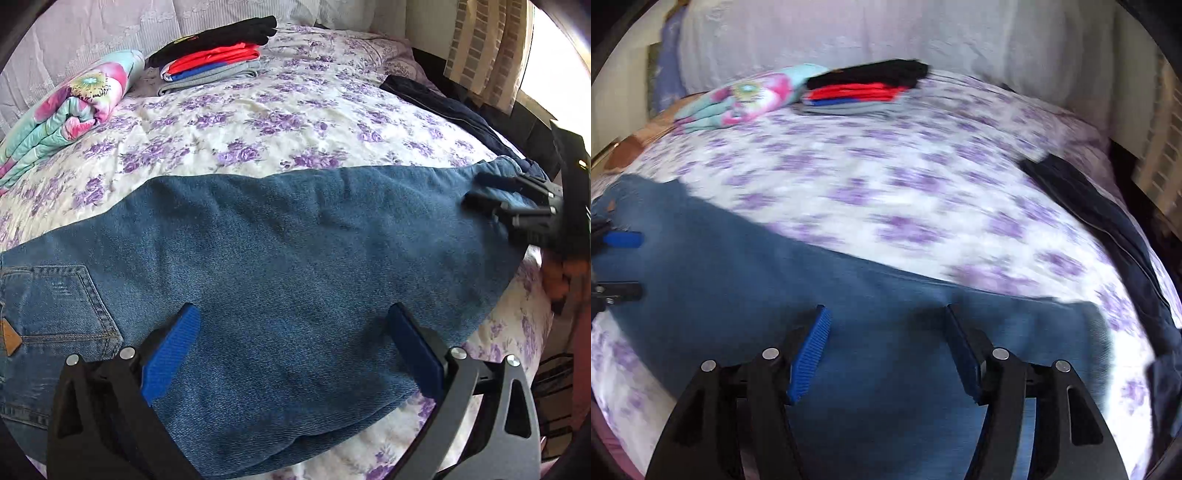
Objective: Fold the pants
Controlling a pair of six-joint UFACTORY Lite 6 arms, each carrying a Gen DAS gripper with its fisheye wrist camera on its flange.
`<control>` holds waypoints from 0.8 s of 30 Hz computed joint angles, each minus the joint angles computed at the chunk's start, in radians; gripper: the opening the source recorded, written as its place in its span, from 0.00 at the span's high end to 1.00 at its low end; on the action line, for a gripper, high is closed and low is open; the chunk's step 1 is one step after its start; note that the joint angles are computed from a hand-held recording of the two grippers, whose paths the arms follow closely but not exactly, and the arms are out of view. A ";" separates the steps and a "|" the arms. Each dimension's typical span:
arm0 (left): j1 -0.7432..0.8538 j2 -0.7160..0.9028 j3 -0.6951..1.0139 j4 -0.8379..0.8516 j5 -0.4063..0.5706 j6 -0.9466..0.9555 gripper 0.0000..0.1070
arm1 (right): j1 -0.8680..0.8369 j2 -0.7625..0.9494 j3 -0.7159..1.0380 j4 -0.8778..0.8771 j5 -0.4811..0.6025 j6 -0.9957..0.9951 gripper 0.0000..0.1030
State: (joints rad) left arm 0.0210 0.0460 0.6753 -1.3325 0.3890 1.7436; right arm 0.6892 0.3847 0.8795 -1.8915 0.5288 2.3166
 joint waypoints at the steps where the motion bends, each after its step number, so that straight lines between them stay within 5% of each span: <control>1: 0.008 0.000 -0.004 -0.014 0.011 0.013 0.08 | -0.053 -0.042 -0.053 -0.052 -0.017 0.053 0.40; 4: 0.013 0.003 -0.007 -0.059 0.009 0.061 0.08 | -0.123 -0.136 -0.150 -0.112 -0.036 0.109 0.61; 5: 0.001 0.003 -0.009 -0.080 -0.007 0.075 0.08 | -0.107 -0.158 -0.166 -0.067 -0.018 0.110 0.61; 7: -0.013 0.000 -0.014 -0.106 -0.031 0.097 0.08 | -0.034 -0.189 -0.176 0.059 0.045 0.091 0.44; 11: -0.016 0.006 -0.004 -0.096 -0.033 0.084 0.08 | 0.211 -0.173 -0.177 0.140 0.168 0.076 0.39; 15: -0.020 -0.003 -0.020 -0.156 -0.040 0.150 0.07 | 0.257 -0.045 -0.178 0.199 0.230 0.084 0.27; 18: -0.022 -0.006 -0.030 -0.202 -0.046 0.202 0.07 | 0.214 -0.158 -0.306 0.063 0.182 0.257 0.26; 24: -0.026 -0.002 -0.041 -0.278 -0.050 0.277 0.07 | 0.246 -0.176 -0.268 0.374 0.254 -0.014 0.23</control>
